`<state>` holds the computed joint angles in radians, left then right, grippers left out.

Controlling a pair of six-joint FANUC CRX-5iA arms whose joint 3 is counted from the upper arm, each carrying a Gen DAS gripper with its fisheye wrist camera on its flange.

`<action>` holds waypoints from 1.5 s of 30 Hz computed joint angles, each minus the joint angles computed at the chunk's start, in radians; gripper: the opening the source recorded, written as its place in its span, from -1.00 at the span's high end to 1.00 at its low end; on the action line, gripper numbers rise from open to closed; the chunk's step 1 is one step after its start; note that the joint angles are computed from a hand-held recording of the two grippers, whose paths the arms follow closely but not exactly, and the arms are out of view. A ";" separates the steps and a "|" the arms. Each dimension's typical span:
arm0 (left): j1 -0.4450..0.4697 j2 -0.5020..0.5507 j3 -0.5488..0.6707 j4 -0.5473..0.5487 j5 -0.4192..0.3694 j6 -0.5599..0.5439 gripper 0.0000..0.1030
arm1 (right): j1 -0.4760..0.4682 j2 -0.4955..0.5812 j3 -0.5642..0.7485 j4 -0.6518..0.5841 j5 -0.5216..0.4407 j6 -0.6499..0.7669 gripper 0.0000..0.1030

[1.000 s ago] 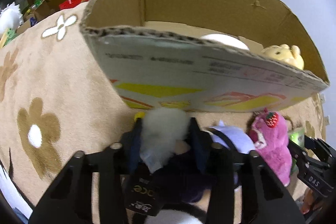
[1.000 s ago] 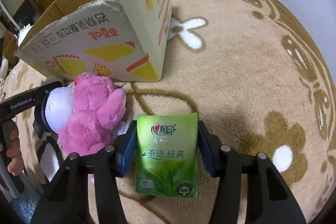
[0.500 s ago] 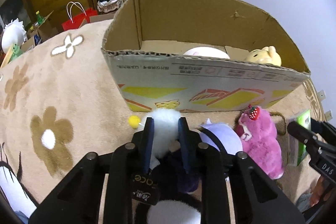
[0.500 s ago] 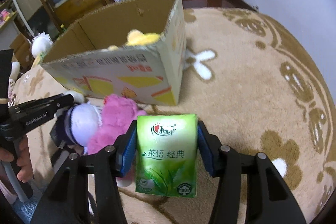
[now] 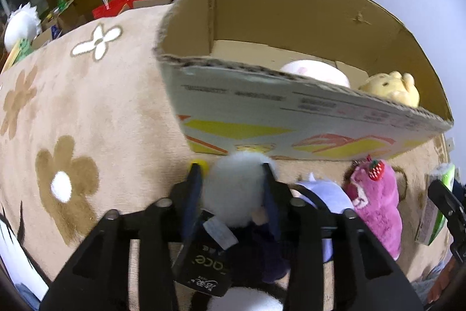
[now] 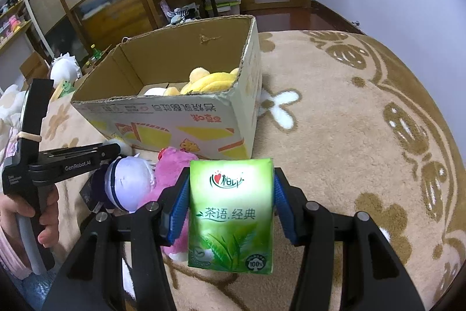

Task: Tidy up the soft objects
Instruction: 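Lift the doll and tissue pack and carry them over the box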

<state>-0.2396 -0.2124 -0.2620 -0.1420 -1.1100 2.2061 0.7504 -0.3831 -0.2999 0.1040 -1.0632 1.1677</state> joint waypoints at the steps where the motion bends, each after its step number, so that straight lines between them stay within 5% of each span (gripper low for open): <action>1: 0.004 0.000 -0.001 0.000 0.002 0.002 0.04 | -0.002 0.001 0.002 -0.004 0.000 0.001 -0.10; 27: 0.073 0.040 -0.050 0.112 0.051 -0.042 -0.01 | -0.032 0.027 0.024 -0.054 0.022 0.039 -0.10; 33: 0.055 -0.004 -0.083 0.138 0.043 -0.047 0.52 | -0.028 0.020 0.022 -0.050 0.028 0.045 -0.10; 45: -0.021 -0.087 -0.069 0.037 0.001 0.016 0.67 | -0.024 -0.010 0.012 -0.033 0.041 0.032 -0.10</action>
<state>-0.2607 -0.2997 -0.3314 -0.1050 -1.1093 2.2222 0.7263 -0.3936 -0.2883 0.0710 -1.0223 1.2001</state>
